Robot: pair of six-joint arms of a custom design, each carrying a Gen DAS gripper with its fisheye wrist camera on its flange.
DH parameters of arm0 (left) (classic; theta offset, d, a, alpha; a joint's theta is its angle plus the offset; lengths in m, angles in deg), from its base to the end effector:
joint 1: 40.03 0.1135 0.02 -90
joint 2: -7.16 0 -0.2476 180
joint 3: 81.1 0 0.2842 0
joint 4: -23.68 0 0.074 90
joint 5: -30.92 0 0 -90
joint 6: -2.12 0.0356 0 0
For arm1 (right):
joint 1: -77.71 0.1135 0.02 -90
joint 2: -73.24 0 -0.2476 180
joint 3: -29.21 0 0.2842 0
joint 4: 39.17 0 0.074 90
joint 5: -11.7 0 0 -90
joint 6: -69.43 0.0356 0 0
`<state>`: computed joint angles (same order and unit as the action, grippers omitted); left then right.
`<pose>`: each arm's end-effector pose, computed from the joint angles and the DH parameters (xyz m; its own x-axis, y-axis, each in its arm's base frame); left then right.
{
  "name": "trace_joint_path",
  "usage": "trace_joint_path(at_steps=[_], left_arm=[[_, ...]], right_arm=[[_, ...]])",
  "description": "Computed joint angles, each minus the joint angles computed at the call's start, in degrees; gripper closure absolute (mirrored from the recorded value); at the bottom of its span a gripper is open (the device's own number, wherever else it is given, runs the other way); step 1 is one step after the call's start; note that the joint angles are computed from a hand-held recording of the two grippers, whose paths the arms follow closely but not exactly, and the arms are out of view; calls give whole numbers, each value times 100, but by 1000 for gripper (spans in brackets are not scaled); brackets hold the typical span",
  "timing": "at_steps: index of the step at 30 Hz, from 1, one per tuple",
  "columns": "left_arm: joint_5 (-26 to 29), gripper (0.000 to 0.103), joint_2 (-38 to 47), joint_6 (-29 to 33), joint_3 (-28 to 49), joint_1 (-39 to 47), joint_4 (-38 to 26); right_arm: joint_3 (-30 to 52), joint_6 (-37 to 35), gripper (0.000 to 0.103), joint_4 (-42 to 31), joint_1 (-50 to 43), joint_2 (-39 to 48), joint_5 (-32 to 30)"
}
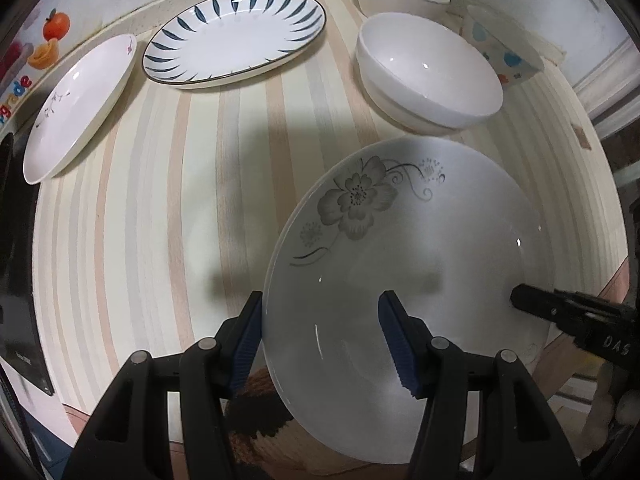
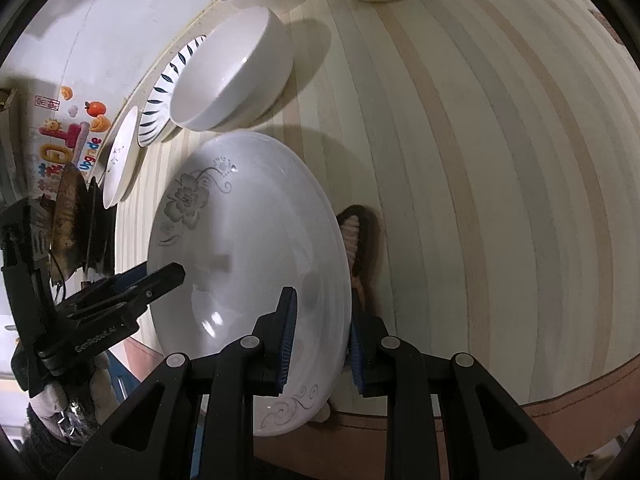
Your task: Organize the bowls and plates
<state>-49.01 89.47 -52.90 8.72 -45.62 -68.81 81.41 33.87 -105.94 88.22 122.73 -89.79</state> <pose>0.2762 -0.0333 0.2874 -0.7486 0.6404 -0.1716 0.6594 0.7460 -0.0926 0.1862 0.0418 0.2173 -0.7293 0.6755 -0.1087 0.5655 0.6845 0.4600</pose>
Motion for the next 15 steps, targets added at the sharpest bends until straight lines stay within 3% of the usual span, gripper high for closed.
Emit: trace_joint_path(at_steps=[3,6,10,13,15], left_arm=[[39,48,54,-7,205,22,-236],[167,48,291,48,1050,353,-483],[436,47,1186,-183,2711,989,-708],[478,47,2359,-637,4153,1298,-839],[360,47,3210,-1067,5052,1393,-869]], right_arm=[[31,-15,77,7,-21,80,-117],[388,-276,77,-495,-247,211,-432],[2009,-1109,73,-1560,-155,783,101],[3411,-1541,58,-1467,-142,1716,88],[4254,-1908,55,-1137,-143,2528,-201]])
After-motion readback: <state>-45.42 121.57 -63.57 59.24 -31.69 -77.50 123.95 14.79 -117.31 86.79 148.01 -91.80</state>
